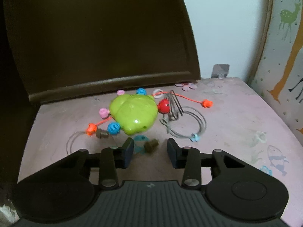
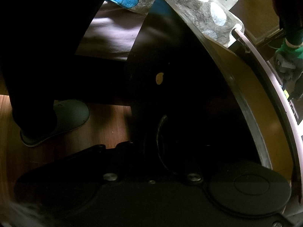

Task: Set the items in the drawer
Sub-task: 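Close the left gripper on the tan cable plug, then carry the tan-plugged cable into the drawer and open the left gripper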

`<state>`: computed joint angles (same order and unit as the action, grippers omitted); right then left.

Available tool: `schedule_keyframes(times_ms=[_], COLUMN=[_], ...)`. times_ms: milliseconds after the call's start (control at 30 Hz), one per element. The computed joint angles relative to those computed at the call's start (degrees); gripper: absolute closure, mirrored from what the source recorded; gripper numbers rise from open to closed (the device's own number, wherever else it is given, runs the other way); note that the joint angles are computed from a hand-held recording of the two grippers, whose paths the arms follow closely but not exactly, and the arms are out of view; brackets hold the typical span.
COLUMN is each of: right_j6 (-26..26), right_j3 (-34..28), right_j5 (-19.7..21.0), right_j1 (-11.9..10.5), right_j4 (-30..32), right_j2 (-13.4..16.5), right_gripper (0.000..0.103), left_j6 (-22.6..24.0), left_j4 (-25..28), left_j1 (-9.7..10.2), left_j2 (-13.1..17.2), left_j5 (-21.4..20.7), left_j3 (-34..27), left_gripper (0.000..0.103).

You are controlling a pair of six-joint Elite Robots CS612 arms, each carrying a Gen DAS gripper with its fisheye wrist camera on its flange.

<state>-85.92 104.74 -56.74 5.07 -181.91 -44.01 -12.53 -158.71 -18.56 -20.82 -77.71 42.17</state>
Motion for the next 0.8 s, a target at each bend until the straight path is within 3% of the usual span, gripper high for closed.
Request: schedule_keyframes(times_ms=[33,67,100,300,800], right_j6=[0.0,0.0,0.0,0.0,0.5], right_j3=[0.0,0.0,0.0,-0.1,0.0], right_j5=[0.0,0.0,0.0,-0.3,-1.4], right_j1=[0.0,0.0,0.0,0.1,0.5], right_j4=[0.0,0.1,0.1,0.2,-0.3], right_j2=[0.0,0.0,0.0,-0.1,-0.1], right_gripper=[0.088,0.088,0.088,0.088,0.090], left_j6=[-0.4,-0.8,-0.5,0.6,-4.0], left_j4=[0.2,0.4,0.6,-4.0,-19.5], left_j1=[0.06,0.10,0.01,-0.70,-3.15], left_j2=[0.0,-0.1,-0.4,-4.7,-19.5], left_j5=[-0.2,-0.3,0.2,1.4,-0.3], left_j3=[-0.1,0.0,0.5,8.5,32.5], left_gripper=[0.071,0.085,0.088,0.088,0.088])
